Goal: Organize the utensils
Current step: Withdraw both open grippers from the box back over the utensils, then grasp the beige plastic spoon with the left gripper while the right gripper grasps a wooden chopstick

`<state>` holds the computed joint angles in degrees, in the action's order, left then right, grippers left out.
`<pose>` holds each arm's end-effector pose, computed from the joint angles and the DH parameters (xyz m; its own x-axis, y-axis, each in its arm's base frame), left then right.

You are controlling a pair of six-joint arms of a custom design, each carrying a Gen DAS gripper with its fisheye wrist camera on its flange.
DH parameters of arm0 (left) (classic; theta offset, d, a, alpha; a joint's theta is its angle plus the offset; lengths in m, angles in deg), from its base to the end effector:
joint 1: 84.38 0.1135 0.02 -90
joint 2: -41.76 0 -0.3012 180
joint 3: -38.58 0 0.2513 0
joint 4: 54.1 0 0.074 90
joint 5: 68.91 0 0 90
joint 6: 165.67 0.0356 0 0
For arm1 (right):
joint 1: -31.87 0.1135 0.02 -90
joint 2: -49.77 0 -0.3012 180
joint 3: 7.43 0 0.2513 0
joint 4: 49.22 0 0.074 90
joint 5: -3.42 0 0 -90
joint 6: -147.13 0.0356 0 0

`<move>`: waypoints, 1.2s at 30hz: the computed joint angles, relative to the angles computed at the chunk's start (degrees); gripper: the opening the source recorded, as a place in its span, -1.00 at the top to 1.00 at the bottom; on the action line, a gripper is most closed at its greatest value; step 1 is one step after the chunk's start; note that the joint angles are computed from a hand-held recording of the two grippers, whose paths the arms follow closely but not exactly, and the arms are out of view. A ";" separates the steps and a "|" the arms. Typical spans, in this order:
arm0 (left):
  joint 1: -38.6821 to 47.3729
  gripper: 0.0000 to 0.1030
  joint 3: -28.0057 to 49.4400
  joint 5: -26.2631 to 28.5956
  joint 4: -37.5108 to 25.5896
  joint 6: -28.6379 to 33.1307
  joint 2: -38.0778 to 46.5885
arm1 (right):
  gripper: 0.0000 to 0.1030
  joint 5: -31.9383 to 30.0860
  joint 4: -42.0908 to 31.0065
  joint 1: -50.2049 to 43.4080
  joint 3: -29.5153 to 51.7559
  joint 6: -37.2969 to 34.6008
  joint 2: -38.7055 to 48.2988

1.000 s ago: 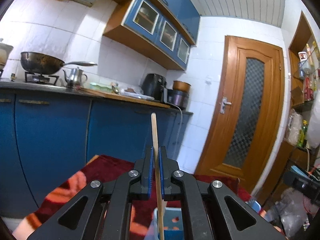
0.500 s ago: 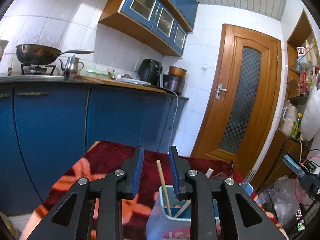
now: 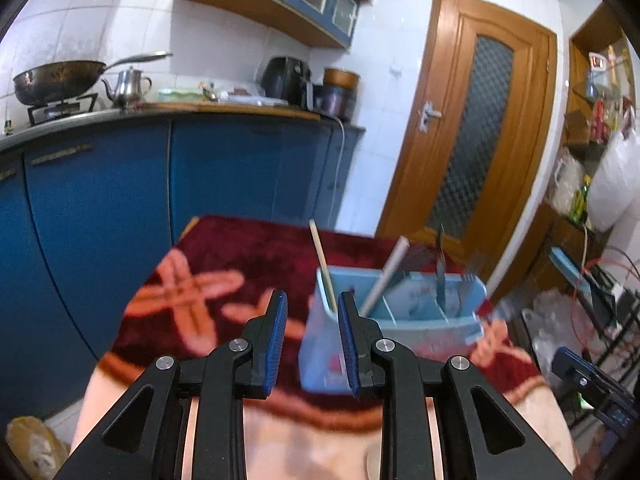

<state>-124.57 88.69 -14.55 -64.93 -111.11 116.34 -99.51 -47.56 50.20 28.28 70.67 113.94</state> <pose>0.2064 -0.1472 0.2403 -0.4531 -0.2341 -0.8602 -0.1247 0.9721 -0.1989 0.1937 0.0726 0.2158 -0.5323 0.0640 -0.8442 -0.3821 0.8716 0.3071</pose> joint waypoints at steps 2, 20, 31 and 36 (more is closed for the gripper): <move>-1.87 0.49 0.20 0.06 -3.52 -1.97 -0.30 | 0.12 -0.81 -1.15 -0.26 -0.84 0.20 -0.53; -12.28 0.40 1.10 8.06 -16.87 -15.65 7.82 | -0.10 -7.49 -7.17 -6.38 -7.98 -2.05 -3.58; -13.75 0.39 4.41 13.20 -18.25 -16.01 13.16 | -0.11 -10.94 -6.08 -11.09 -10.34 -4.42 -2.16; -12.37 0.39 5.84 16.24 -18.24 -14.50 15.63 | -0.11 -12.12 -4.81 -12.55 -10.81 -5.03 -0.33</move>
